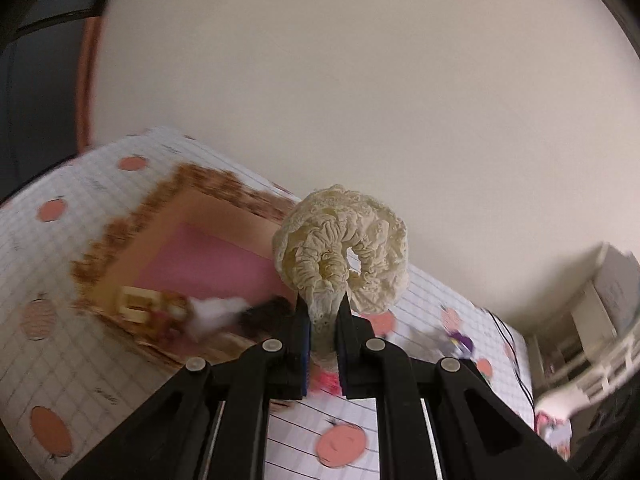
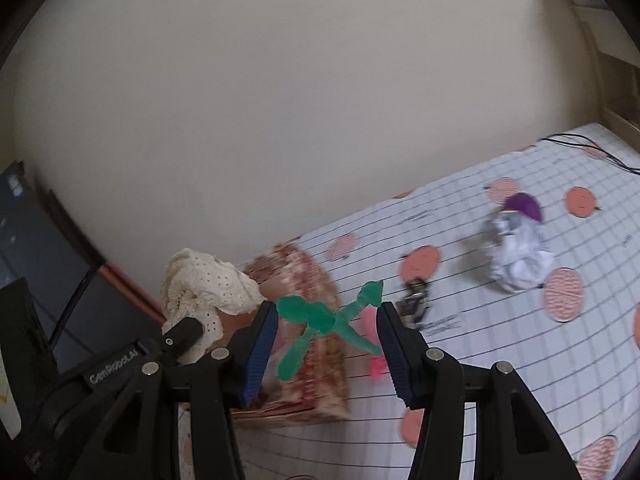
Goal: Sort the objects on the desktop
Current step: 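Carry the crochet piece in left tool while right tool carries the green toy over the box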
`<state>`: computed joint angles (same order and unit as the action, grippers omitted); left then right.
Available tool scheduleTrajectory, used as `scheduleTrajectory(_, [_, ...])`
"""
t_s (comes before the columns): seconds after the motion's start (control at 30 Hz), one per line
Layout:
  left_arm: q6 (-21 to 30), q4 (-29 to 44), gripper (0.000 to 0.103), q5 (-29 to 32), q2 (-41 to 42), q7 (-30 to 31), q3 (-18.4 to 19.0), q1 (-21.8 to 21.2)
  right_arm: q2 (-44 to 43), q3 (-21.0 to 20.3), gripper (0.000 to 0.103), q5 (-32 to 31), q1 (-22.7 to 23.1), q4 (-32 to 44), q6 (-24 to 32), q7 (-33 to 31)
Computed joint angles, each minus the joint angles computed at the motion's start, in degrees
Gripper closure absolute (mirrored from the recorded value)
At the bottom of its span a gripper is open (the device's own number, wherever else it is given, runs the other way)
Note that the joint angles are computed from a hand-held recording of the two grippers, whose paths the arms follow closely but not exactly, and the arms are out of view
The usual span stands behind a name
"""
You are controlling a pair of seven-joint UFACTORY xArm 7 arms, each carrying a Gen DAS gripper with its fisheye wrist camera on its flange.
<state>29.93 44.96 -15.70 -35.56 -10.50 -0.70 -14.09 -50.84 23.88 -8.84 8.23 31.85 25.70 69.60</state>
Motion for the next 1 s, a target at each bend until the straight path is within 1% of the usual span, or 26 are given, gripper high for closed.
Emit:
scheduleTrajectory(0.03, [0.38, 0.01, 0.092, 1.02, -0.24, -1.18, -0.27, 1.72, 1.41, 0.44, 0.048, -0.25, 0.04, 0.83, -0.80, -0.36])
scheduleTrajectory(0.17, [1.08, -0.19, 0.092, 3.35, -0.40, -4.05, -0.10, 5.66, 6.00, 2.13, 0.048, -1.31, 0.08, 3.37, -3.93, -1.06])
scheduleTrajectory(0.33, [1.69, -0.63, 0.092, 5.87, -0.47, -8.22, -0.03, 9.93, 12.15, 4.35, 0.049, -3.05, 0.12, 7.02, -5.60, -1.45])
scheduleTrajectory(0.43, [1.75, -0.85, 0.092, 7.31, -0.22, -10.11, 0.24, 11.90, 14.13, 5.63, 0.048, -4.59, -0.05, 7.85, -6.92, -0.85])
scheduleTrajectory(0.57, [1.73, -0.91, 0.092, 7.90, 0.30, -10.83, 1.11, 12.58, 16.78, 6.70, 0.048, -6.67, -0.23, 9.36, -6.94, -0.46])
scheduleTrajectory(0.73, [2.08, -0.50, 0.092, 7.58, 1.37, -10.98, 1.66, 12.39, 18.93, 7.19, 0.048, -9.69, -0.26, 11.35, -4.95, -0.34])
scheduleTrajectory(1.0, [2.26, -0.73, 0.092, 7.15, 2.22, -10.48, 2.21, 12.43, 21.03, 6.08, 0.048, -12.03, 1.08, 11.93, -4.47, 0.73])
